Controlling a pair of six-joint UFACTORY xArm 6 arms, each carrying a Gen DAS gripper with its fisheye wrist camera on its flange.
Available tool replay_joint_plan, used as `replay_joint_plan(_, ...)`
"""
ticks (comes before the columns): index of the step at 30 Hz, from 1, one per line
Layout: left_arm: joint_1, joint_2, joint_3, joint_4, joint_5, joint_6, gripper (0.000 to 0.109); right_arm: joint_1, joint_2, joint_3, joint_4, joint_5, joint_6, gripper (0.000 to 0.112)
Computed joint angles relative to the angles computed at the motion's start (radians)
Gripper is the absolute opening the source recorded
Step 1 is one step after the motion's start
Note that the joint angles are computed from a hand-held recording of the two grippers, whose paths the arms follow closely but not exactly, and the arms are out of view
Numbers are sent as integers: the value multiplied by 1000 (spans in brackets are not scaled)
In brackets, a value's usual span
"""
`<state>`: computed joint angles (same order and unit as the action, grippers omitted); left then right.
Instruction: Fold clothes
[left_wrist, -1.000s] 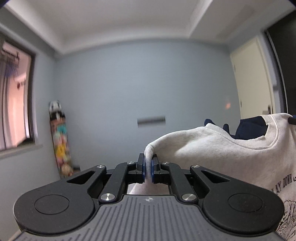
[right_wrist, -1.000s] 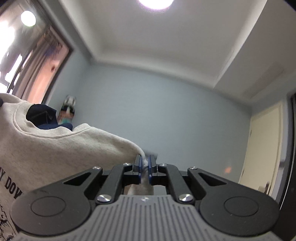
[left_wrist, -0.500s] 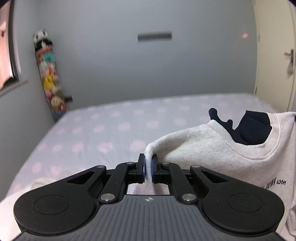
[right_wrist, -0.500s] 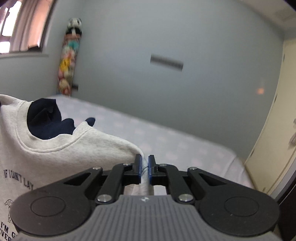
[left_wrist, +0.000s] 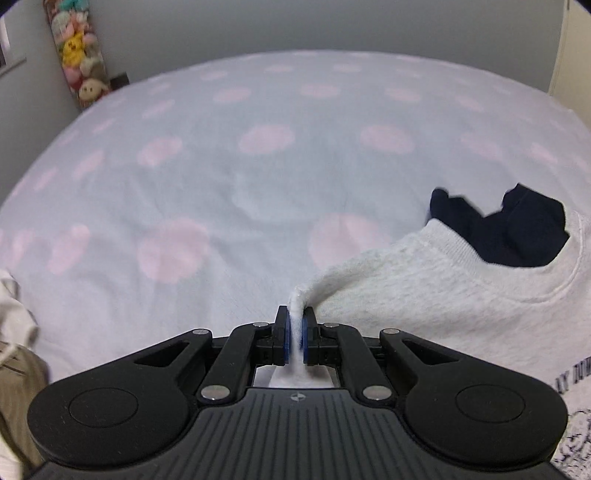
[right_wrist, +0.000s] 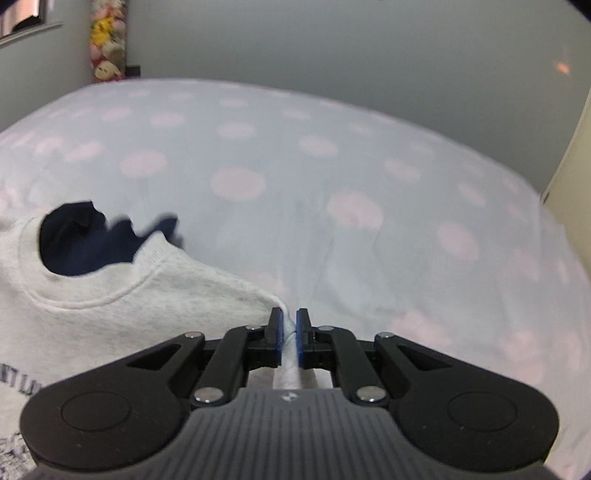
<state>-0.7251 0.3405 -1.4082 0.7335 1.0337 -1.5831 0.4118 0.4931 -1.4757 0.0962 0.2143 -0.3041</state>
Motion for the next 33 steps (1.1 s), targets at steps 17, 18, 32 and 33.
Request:
replay_joint_plan(17, -142, -365, 262, -40, 70, -110, 47, -31, -167, 124, 215, 92, -52, 49)
replay_joint_plan(18, -174, -399, 274, -61, 101, -111, 48, -37, -216, 169, 271, 100, -92, 50)
replay_joint_plan(32, -642, -563, 369, -409, 329, -533, 51, -172, -1068, 908, 687, 322, -397, 50)
replay_joint_plan(33, -666, -565, 372, -414, 325, -585, 51, -178, -1124, 947, 688, 336, -392, 50)
